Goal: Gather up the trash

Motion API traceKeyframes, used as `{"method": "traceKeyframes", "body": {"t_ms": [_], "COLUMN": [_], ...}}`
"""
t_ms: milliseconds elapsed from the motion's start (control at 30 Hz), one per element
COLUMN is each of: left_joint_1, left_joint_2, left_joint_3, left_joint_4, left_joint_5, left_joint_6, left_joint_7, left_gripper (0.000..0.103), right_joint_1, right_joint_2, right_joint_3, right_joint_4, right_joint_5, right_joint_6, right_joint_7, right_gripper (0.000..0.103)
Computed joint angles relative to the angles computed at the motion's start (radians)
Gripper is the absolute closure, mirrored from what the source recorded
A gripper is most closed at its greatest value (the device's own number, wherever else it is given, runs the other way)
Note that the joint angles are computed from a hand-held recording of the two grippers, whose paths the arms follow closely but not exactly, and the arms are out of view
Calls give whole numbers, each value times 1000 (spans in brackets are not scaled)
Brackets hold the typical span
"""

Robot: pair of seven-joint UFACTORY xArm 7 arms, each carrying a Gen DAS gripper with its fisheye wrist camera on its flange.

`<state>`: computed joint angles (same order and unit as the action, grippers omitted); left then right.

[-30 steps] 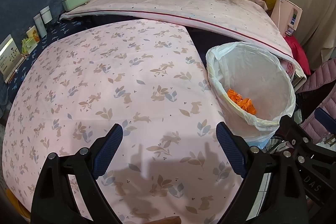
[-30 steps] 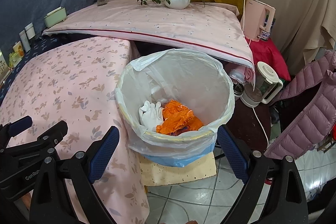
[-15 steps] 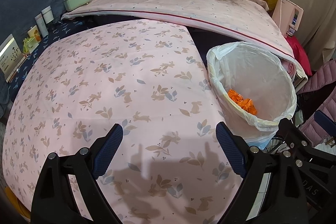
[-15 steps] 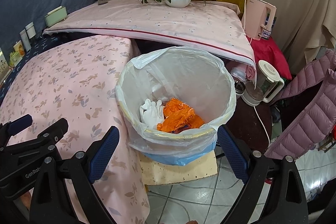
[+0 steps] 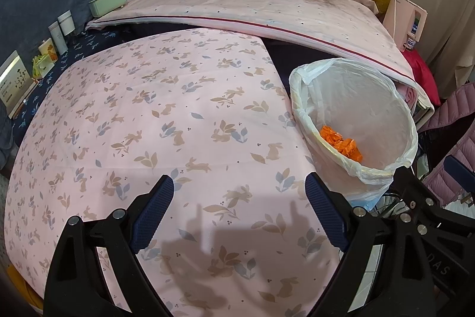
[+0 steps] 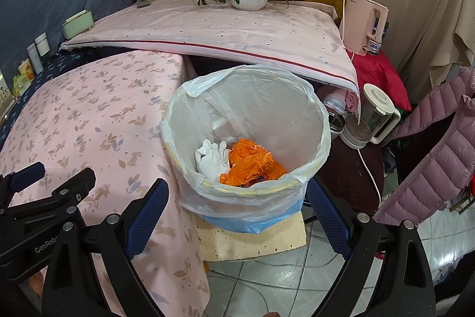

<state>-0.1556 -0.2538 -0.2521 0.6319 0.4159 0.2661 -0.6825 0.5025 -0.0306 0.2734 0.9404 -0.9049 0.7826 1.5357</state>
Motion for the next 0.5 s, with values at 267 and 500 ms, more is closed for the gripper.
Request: {"method": "traceKeyframes", "body": {"t_ms": [267,500], "left_joint_1": [-4,-8], "left_joint_2": [2,12], "left_joint_3": [2,0], "left_joint_4": [2,16], "left_joint_5": [-4,4], "left_joint_6": [1,8], "left_joint_7": [2,1], "left_gripper": [17,17], "right_joint_1": [-1,-11], "right_joint_2": [-2,-16], "right_joint_3": [-1,-1], "right_joint_4": [-2,-13], "right_joint_5": [-1,6], "right_joint_6": [-2,-4], "right_joint_7": [1,-3], "right_gripper": [13,13]}}
